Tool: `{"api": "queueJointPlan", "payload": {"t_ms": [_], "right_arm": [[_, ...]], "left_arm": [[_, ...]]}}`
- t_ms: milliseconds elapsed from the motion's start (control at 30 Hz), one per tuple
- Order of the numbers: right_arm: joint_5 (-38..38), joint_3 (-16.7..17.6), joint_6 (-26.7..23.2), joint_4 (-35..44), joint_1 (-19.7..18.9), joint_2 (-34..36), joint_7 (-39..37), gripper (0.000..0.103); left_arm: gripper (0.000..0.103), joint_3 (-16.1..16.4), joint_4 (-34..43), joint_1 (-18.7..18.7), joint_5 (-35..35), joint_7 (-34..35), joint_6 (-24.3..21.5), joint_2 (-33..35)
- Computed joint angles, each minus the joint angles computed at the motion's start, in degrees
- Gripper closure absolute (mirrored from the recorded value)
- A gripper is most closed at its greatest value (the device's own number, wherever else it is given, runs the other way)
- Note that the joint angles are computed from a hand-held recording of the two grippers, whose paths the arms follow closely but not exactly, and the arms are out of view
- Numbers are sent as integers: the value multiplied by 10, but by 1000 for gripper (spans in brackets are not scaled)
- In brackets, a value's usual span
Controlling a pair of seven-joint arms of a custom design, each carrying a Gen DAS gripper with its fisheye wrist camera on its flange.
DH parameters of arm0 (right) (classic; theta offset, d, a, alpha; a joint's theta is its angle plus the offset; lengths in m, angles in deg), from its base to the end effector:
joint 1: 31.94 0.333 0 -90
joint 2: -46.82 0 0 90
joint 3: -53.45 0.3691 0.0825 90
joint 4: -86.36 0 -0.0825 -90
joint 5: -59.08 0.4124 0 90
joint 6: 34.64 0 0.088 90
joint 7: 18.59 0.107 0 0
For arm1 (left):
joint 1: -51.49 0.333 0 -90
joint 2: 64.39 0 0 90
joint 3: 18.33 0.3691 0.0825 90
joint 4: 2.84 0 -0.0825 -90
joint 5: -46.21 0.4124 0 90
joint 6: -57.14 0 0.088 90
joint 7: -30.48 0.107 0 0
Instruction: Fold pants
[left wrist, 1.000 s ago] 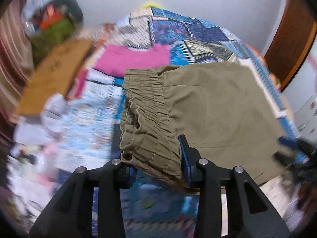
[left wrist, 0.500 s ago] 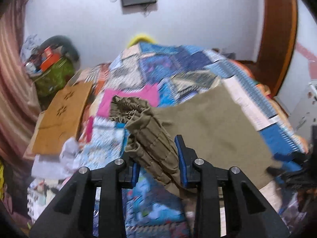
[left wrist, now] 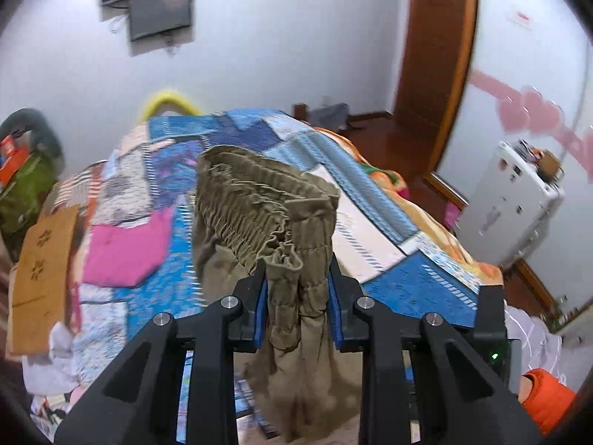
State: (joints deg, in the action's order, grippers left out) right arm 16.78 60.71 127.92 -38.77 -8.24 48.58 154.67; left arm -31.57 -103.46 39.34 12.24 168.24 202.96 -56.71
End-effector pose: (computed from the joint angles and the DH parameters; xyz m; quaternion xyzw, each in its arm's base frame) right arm 0.4959 0.3375 0.4717 -0.5652 0.7456 -0.1420 0.3233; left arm 0.6232 -0.2772 0.6053 -0.3113 0.8649 -0.3758 0.1174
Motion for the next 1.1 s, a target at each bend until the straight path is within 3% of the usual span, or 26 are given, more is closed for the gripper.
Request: {"api": "queueJointPlan", "payload": {"t_ms": [567,700,833,1000,1100], "right_arm": [[-39,-3,22,-6,-3,-2,50,41],[-44,-2,16,-6,-2,-5,57,41],[-45,-1,4,-14,-4,-16,67,39],[-49,9,-57,-24,-4,-46,74,39],[-55,15,-97,-30,-6,-69,78,39]], "left_arm": [[75,-7,38,-42,91,-65,-124,80],[45,-2,53,-44,108,-92,-145,87],[30,-5,50,-32,89,-71,-141,75],[23,-2,38,-13,57,-45,-121,57],[22,10,30,-9,77,-52,-100,57]]}}
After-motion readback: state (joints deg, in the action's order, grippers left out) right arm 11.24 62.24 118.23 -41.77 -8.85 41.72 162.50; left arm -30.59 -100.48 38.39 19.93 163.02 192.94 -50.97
